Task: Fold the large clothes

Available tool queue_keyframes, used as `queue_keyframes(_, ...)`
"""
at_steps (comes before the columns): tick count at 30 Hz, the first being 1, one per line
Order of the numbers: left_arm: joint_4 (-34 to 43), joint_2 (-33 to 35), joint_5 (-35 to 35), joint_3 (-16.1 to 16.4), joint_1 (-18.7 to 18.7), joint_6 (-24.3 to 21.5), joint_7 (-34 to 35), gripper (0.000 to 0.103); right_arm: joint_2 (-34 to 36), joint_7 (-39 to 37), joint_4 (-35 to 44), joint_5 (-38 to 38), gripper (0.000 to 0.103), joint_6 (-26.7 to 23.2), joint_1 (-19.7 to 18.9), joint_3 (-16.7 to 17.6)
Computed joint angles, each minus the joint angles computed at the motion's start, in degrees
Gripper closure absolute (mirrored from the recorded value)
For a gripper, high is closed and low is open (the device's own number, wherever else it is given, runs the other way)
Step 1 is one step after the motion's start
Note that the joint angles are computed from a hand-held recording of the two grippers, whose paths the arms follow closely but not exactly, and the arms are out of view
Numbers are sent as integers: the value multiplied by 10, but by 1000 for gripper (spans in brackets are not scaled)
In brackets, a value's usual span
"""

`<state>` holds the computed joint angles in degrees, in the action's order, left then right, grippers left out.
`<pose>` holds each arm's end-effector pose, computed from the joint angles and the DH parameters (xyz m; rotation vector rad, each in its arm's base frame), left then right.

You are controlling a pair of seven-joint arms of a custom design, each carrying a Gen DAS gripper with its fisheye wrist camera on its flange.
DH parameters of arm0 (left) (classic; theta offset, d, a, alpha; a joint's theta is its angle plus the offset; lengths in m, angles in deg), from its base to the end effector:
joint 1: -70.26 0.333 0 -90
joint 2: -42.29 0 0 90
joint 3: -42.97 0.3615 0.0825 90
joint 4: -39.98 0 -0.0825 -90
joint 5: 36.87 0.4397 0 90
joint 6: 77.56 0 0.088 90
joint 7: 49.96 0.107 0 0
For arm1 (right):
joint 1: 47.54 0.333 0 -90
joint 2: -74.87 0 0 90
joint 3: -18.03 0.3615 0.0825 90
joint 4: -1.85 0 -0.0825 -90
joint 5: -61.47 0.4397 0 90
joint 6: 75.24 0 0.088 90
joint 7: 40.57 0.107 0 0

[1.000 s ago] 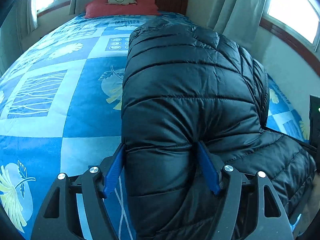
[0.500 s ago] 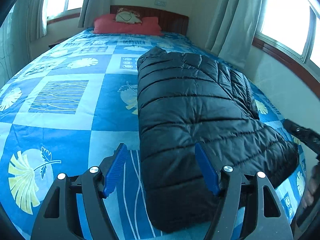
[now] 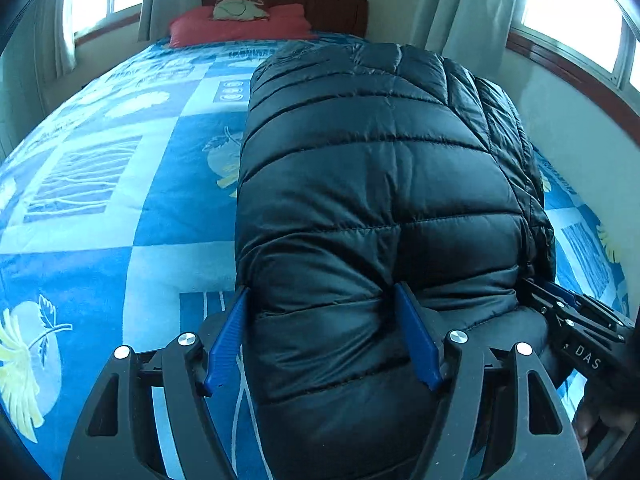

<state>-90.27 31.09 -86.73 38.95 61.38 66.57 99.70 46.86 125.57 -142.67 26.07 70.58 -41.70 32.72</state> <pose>0.5458 -0.1198 0.4998 -1.2341 2.5098 -1.0842 0.4298 0.1769 0.5077 -1.2694 2.2250 -0.7471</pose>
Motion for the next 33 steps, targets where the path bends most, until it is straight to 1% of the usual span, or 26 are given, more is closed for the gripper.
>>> queue_keyframes(2, 2, -5, -2, 5, 2, -13, 4, 33, -6, -8, 10, 10, 71, -23, 8, 1)
queue_keyframes(3, 5, -8, 4, 7, 5, -24, -1, 33, -9, -16, 15, 20, 69, -34, 14, -2)
queue_keyframes(5, 17, -13, 17, 14, 15, -60, -25, 33, -24, -19, 27, 34, 67, -52, 22, -2)
queue_keyframes(6, 22, -17, 9, 19, 18, -73, -29, 33, -33, -17, 30, 33, 62, -53, 20, -1)
queue_keyframes(8, 35, -27, -35, 34, 19, -93, -15, 33, -42, -13, 47, 22, 57, -65, 10, 10)
queue_keyframes(9, 43, -28, -56, 35, 19, -90, -7, 33, -40, -13, 64, 7, 54, -74, 1, 17)
queue_keyframes(11, 66, -18, -86, 31, 16, -77, 4, 33, -25, -16, 90, -23, 54, -66, -15, 18)
queue_keyframes(12, 75, -11, -88, 26, 17, -69, 2, 33, -8, -19, 109, -40, 54, -61, -26, 16)
queue_keyframes(16, 134, 47, -95, -1, 14, -42, -41, 33, 54, -21, 153, -95, 54, -14, -47, -7)
queue_keyframes(18, 146, 67, -87, -15, 15, -27, -55, 33, 83, -29, 164, -106, 54, 4, -48, -23)
queue_keyframes(19, 153, 81, -72, -23, 14, -18, -68, 33, 98, -41, 169, -101, 54, 4, -45, -34)
queue_keyframes(21, 159, 99, -54, -34, 15, -15, -83, 33, 120, -59, 172, -90, 54, 6, -37, -52)
queue_keyframes(22, 160, 109, -45, -41, 14, -3, -90, 33, 124, -58, 169, -92, 55, 5, -35, -55)
queue_keyframes(24, 158, 113, -51, -49, 14, 18, -82, 27, 133, -58, 162, -100, 56, 13, -34, -64)
queue_keyframes(26, 159, 120, -40, -57, 12, 27, -87, 24, 141, -60, 156, -97, 56, 29, -31, -75)
queue_keyframes(28, 161, 126, -12, -62, 10, 40, -102, 22, 151, -77, 154, -70, 56, 42, -26, -88)
queue_keyframes(30, 160, 133, 15, -68, 6, 59, -120, 20, 163, -85, 158, -62, 55, 46, -26, -92)
queue_keyframes(33, 159, 142, 20, -74, 7, 75, -126, 18, 171, -68, 158, -76, 55, 52, -27, -91)
